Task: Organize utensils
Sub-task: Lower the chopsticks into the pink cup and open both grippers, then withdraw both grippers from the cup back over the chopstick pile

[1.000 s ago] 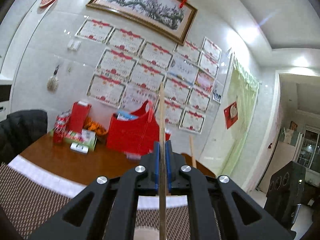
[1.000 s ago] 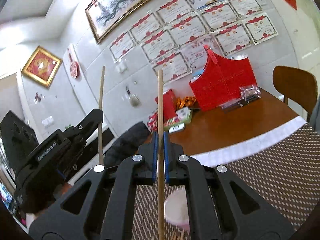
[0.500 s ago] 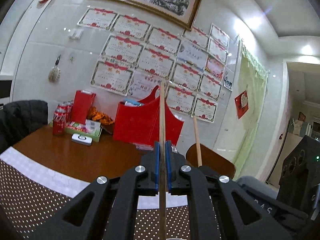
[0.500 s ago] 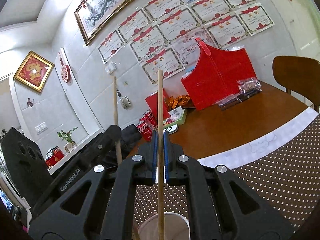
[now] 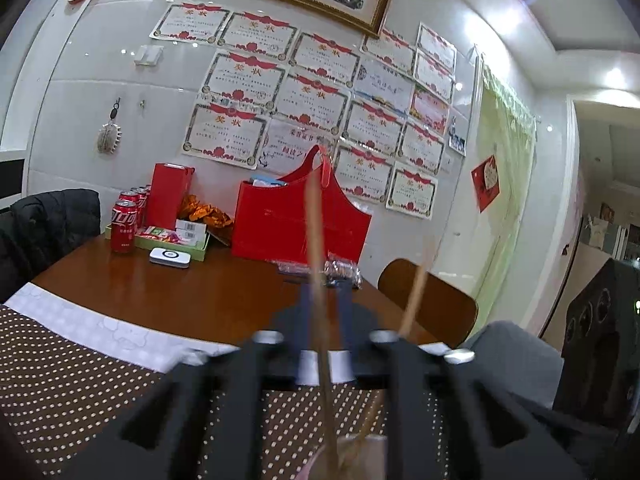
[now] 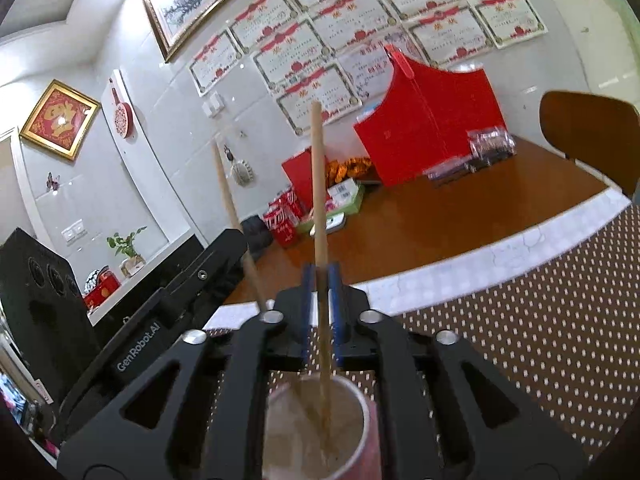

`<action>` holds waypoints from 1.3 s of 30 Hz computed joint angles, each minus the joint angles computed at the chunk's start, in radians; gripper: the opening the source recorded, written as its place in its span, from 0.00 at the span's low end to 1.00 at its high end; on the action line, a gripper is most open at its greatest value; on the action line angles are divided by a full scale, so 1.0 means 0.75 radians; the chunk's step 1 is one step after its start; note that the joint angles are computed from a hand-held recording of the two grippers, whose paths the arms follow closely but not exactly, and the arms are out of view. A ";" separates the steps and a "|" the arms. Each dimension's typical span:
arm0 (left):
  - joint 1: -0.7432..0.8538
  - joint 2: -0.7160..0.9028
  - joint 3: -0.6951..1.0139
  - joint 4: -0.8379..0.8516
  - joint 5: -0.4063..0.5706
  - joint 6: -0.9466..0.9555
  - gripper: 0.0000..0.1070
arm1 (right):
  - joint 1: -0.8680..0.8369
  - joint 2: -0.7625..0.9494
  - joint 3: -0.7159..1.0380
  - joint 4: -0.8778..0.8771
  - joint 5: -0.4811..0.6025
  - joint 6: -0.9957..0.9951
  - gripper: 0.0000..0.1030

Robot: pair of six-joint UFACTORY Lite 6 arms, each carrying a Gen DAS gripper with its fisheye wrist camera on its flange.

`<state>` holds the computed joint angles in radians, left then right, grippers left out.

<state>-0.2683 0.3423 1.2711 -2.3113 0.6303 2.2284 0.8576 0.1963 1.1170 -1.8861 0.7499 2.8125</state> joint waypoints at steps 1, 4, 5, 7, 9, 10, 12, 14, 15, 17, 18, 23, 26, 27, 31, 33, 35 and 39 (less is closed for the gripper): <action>0.013 -0.022 -0.024 -0.005 0.003 -0.006 0.35 | 0.012 -0.024 -0.031 0.008 0.024 0.022 0.62; 0.064 -0.111 -0.090 0.073 0.000 -0.100 0.70 | 0.079 -0.150 -0.163 0.028 0.112 0.091 0.85; 0.079 -0.164 -0.139 0.062 0.006 -0.086 0.70 | 0.102 -0.182 -0.180 0.064 0.132 0.070 0.89; 0.098 -0.263 -0.206 0.094 -0.028 -0.084 0.74 | 0.149 -0.248 -0.225 0.102 0.181 0.054 0.93; 0.120 -0.380 -0.286 0.119 -0.067 -0.077 0.77 | 0.233 -0.313 -0.251 0.207 0.278 -0.016 0.94; 0.129 -0.435 -0.318 0.126 -0.090 -0.077 0.79 | 0.269 -0.334 -0.253 0.247 0.313 -0.045 0.94; 0.144 -0.562 -0.383 0.174 -0.172 -0.115 0.81 | 0.351 -0.363 -0.228 0.354 0.387 -0.150 0.94; 0.158 -0.671 -0.430 0.267 -0.248 -0.190 0.82 | 0.438 -0.368 -0.181 0.445 0.471 -0.244 0.94; 0.166 -0.714 -0.450 0.313 -0.270 -0.226 0.82 | 0.474 -0.368 -0.158 0.481 0.506 -0.281 0.94; 0.190 -0.836 -0.496 0.505 -0.320 -0.384 0.82 | 0.558 -0.353 -0.093 0.563 0.592 -0.360 0.94; 0.206 -0.909 -0.523 0.635 -0.347 -0.499 0.82 | 0.603 -0.339 -0.053 0.604 0.634 -0.400 0.94; 0.332 -1.153 -0.594 1.202 -0.318 -1.045 0.82 | 0.795 -0.240 0.154 0.751 0.800 -0.554 0.94; 0.443 -1.259 -0.610 1.456 -0.211 -1.286 0.82 | 0.891 -0.156 0.296 0.805 0.902 -0.644 0.94; 0.465 -1.286 -0.613 1.503 -0.188 -1.330 0.82 | 0.920 -0.128 0.338 0.816 0.930 -0.666 0.94; 0.612 -1.395 -0.644 1.621 -0.051 -1.415 0.82 | 1.016 -0.017 0.511 0.877 1.029 -0.748 0.94; 0.690 -1.431 -0.661 1.655 0.032 -1.422 0.82 | 1.049 0.026 0.578 0.899 1.059 -0.773 0.94; 0.762 -1.460 -0.681 1.661 0.098 -1.408 0.82 | 1.081 0.074 0.644 0.924 1.103 -0.805 0.94; 0.918 -1.511 -0.731 1.651 0.238 -1.353 0.82 | 1.123 0.148 0.736 0.960 1.152 -0.855 0.94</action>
<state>0.4199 -0.7906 0.7227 -1.0731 0.8087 1.2136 1.6998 0.3075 1.6687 -1.1664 1.6142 2.1710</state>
